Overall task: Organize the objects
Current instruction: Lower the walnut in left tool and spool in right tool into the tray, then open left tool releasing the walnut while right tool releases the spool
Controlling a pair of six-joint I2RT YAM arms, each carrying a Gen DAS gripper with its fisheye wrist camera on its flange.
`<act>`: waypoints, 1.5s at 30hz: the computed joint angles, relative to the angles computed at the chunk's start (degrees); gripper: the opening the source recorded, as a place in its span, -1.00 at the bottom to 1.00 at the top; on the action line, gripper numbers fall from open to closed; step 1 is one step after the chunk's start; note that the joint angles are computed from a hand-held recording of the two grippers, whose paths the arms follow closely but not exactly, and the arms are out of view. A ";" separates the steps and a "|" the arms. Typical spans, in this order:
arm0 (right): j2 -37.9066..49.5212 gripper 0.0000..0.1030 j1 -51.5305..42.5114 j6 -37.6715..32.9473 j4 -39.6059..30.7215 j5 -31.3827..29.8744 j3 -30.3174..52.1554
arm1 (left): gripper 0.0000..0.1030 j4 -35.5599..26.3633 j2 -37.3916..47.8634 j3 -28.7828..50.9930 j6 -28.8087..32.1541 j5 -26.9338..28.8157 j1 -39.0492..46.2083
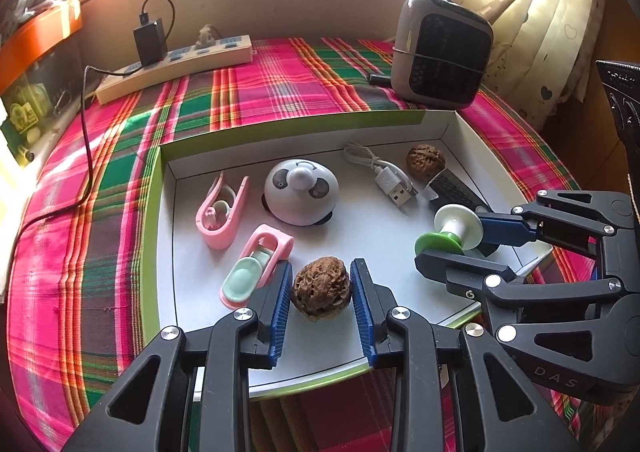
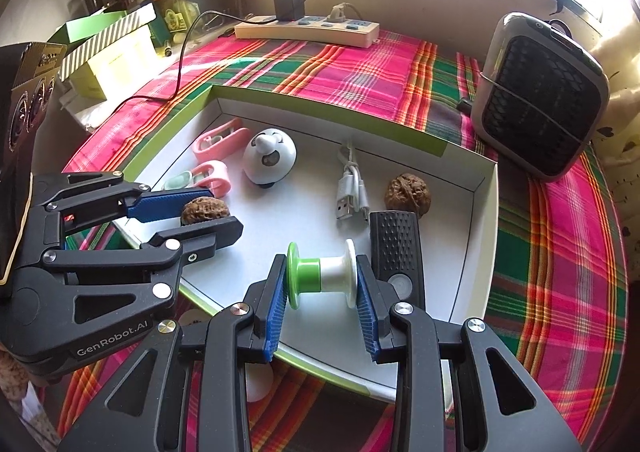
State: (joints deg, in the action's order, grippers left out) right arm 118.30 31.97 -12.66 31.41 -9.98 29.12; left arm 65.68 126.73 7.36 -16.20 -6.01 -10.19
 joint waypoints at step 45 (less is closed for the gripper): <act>-1.34 -0.17 2.21 1.18 -9.84 3.13 3.64 | -0.38 1.45 0.03 -1.53 0.23 1.37 1.63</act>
